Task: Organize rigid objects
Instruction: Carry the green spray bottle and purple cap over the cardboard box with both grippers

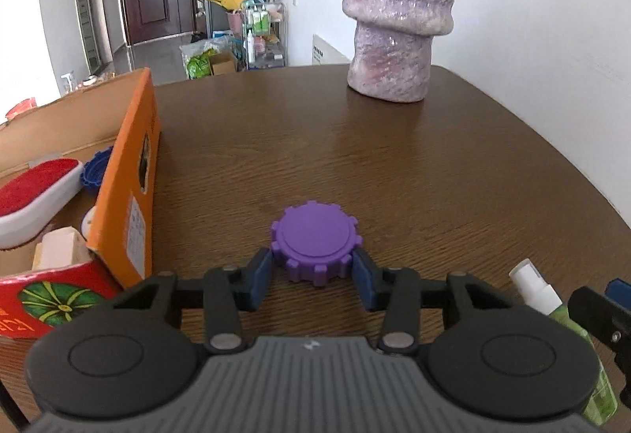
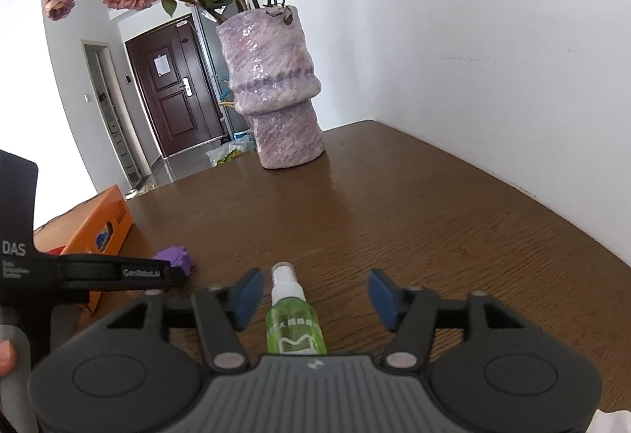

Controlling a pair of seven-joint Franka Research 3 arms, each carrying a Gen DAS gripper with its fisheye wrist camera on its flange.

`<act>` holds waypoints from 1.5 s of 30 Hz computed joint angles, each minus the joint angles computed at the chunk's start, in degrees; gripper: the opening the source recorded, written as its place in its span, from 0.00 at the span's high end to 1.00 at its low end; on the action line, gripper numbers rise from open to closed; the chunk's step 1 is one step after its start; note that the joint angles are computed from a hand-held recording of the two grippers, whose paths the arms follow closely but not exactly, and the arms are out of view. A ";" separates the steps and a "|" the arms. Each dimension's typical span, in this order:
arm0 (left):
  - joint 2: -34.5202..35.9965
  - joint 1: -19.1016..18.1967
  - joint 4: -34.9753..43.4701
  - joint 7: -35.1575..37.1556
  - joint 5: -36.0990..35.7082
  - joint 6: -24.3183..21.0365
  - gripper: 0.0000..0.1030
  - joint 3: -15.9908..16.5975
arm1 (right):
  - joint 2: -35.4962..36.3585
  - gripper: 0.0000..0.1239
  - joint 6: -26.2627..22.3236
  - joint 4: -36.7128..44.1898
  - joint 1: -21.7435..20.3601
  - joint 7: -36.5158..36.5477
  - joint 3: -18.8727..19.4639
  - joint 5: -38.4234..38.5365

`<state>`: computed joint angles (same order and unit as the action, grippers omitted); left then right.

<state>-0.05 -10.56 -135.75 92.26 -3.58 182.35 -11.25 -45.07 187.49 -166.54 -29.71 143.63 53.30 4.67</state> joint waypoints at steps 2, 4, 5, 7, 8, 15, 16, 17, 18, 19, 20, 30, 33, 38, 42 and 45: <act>-0.83 -1.21 -0.91 6.01 -6.76 1.06 0.57 0.11 | -0.57 0.36 -0.42 -0.15 0.09 0.46 0.10 0.17; -2.09 -5.17 -2.19 12.37 -13.91 2.44 0.57 2.86 | -0.65 0.32 -0.02 -0.45 0.61 0.48 -0.33 0.00; -2.78 -9.36 -2.69 16.87 -18.86 2.85 0.57 6.19 | -0.30 0.30 -0.51 -0.54 1.70 0.04 -1.30 -0.17; -4.78 -18.54 -4.34 23.46 -25.59 3.84 0.57 14.14 | 0.31 0.30 -1.93 -0.56 4.09 -1.00 -3.58 -0.70; -5.73 -21.16 -5.18 24.28 -26.19 4.08 0.57 16.64 | 0.50 0.30 -2.80 -0.45 5.18 -1.46 -4.54 -1.04; -13.85 -27.26 -12.35 23.65 -23.14 4.69 0.57 23.87 | 3.01 0.40 -8.30 1.39 7.96 -1.17 -7.65 -5.08; -14.95 -26.76 -13.29 23.14 -22.40 4.57 0.57 23.71 | 3.95 0.49 -8.49 1.60 8.43 -1.05 -8.48 -5.62; -16.03 -26.39 -14.24 22.68 -21.65 4.51 0.57 23.66 | 4.78 0.53 -8.70 1.75 8.99 -1.00 -9.30 -6.13; -17.18 -25.90 -15.19 22.22 -20.89 4.44 0.57 23.52 | 4.21 0.58 -9.24 1.85 8.46 -0.35 -8.58 -6.82; -18.19 -25.77 -16.04 21.83 -20.15 4.44 0.57 23.73 | 4.12 0.59 -9.71 2.12 8.10 0.05 -8.20 -7.61; -19.67 -25.95 -17.16 21.58 -19.42 4.36 0.57 24.30 | 4.07 0.60 -9.82 2.26 7.80 0.49 -7.85 -8.39; -33.51 -20.79 -26.37 18.63 -11.00 2.02 0.57 24.89 | 2.71 0.75 -12.35 3.98 5.98 3.63 -4.88 -14.86; -37.18 -18.63 -28.42 18.01 -8.31 0.64 0.57 25.69 | 1.47 0.75 -12.99 3.69 7.43 5.46 -5.22 -15.57; -42.47 -16.12 -30.34 16.91 -4.32 -1.57 0.57 28.62 | -1.23 0.75 -15.26 3.73 10.60 9.12 -5.12 -16.31; -46.97 -14.74 -31.87 16.89 -1.03 -3.20 0.57 31.55 | -2.53 0.75 -17.25 4.93 12.76 11.79 -4.47 -17.60; -49.99 -13.55 -32.66 17.72 0.39 -4.81 0.57 33.49 | -3.45 0.75 -18.83 6.29 14.34 13.91 -3.95 -18.63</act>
